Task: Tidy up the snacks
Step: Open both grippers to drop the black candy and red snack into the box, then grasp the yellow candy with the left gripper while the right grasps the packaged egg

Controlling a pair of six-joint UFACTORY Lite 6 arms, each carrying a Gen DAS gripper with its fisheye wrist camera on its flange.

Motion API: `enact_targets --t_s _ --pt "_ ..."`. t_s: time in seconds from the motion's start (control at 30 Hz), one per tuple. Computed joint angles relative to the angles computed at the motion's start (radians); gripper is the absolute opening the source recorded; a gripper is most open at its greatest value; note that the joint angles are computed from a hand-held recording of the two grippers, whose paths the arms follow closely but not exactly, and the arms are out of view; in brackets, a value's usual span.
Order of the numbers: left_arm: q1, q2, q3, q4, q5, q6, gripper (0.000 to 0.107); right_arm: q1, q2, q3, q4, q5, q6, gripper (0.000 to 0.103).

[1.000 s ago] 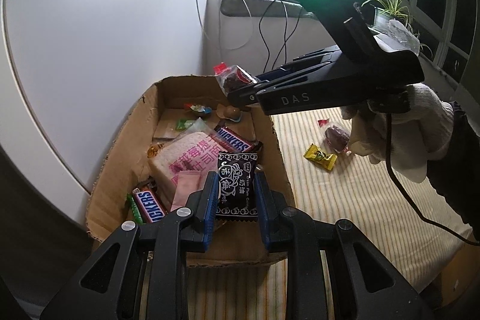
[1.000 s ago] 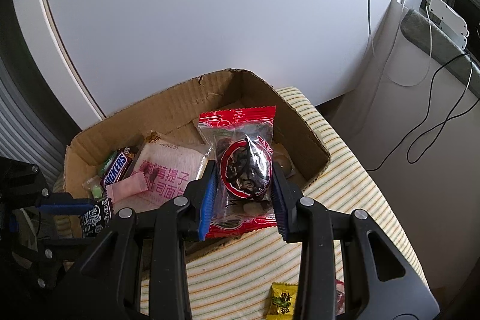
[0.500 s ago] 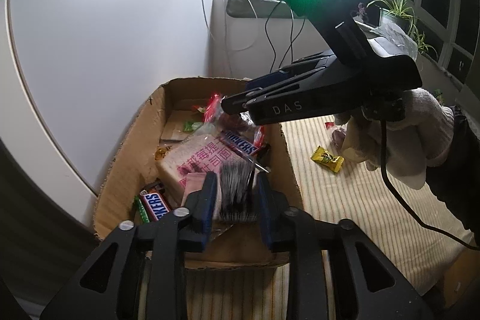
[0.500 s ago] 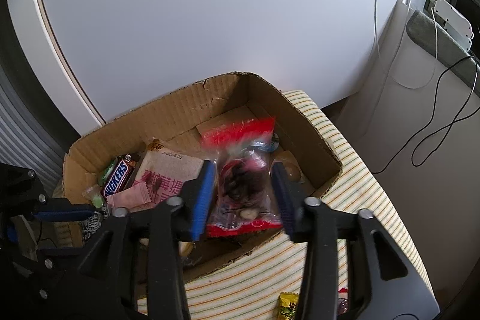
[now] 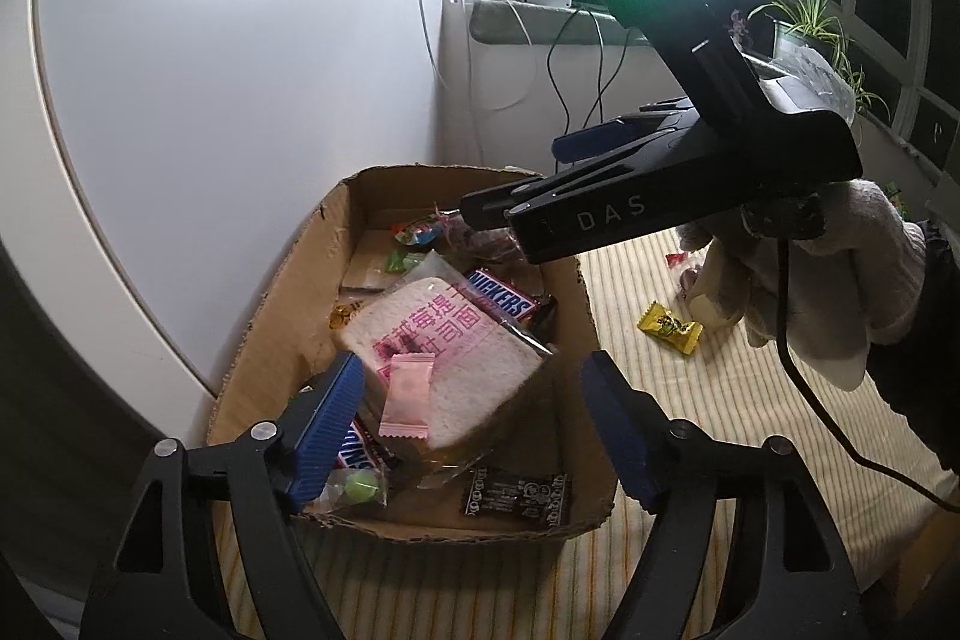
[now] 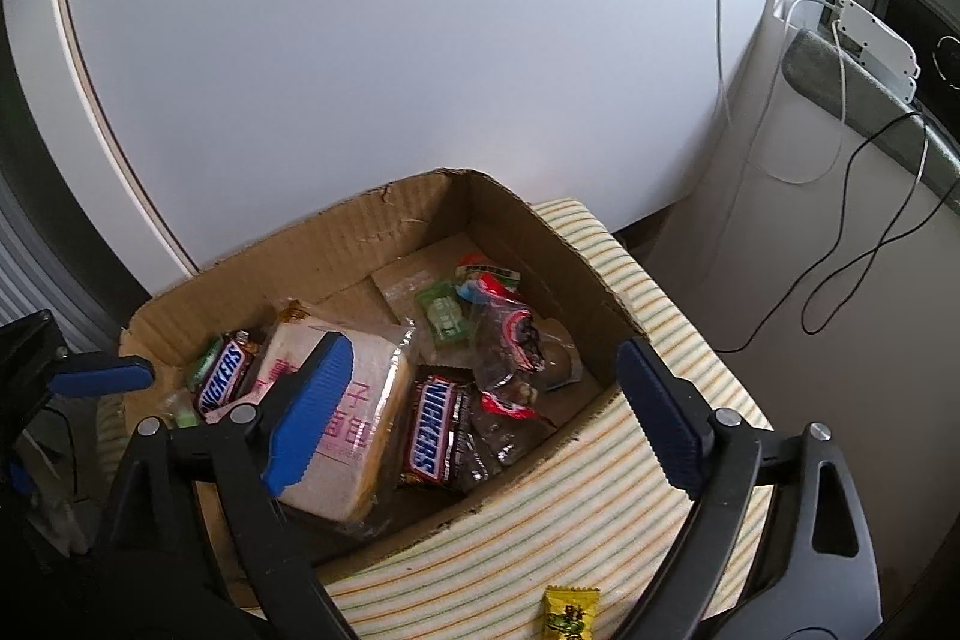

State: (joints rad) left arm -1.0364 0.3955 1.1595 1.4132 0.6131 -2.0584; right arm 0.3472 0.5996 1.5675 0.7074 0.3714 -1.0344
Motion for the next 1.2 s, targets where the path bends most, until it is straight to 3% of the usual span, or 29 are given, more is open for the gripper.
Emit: enact_targets --t_s 0.2,0.7,0.83,1.1,1.2 --pt "-0.011 0.001 0.014 -0.011 0.018 0.013 0.075 -0.014 -0.034 -0.034 -0.005 -0.008 0.001 0.092" --pt "-0.068 0.063 0.131 -0.063 0.055 0.085 0.075 -0.132 -0.209 -0.219 0.163 -0.002 -0.213 0.092" --pt "-0.081 0.091 0.166 -0.068 0.053 0.089 0.075 -0.206 -0.236 -0.238 0.213 0.044 -0.277 0.092" --pt "-0.104 0.226 0.341 -0.108 0.009 0.151 0.075 -0.380 -0.239 -0.280 0.229 0.103 -0.372 0.092" --pt "-0.111 0.300 0.442 -0.157 -0.012 0.211 0.068 -0.434 -0.210 -0.273 0.216 0.130 -0.384 0.092"
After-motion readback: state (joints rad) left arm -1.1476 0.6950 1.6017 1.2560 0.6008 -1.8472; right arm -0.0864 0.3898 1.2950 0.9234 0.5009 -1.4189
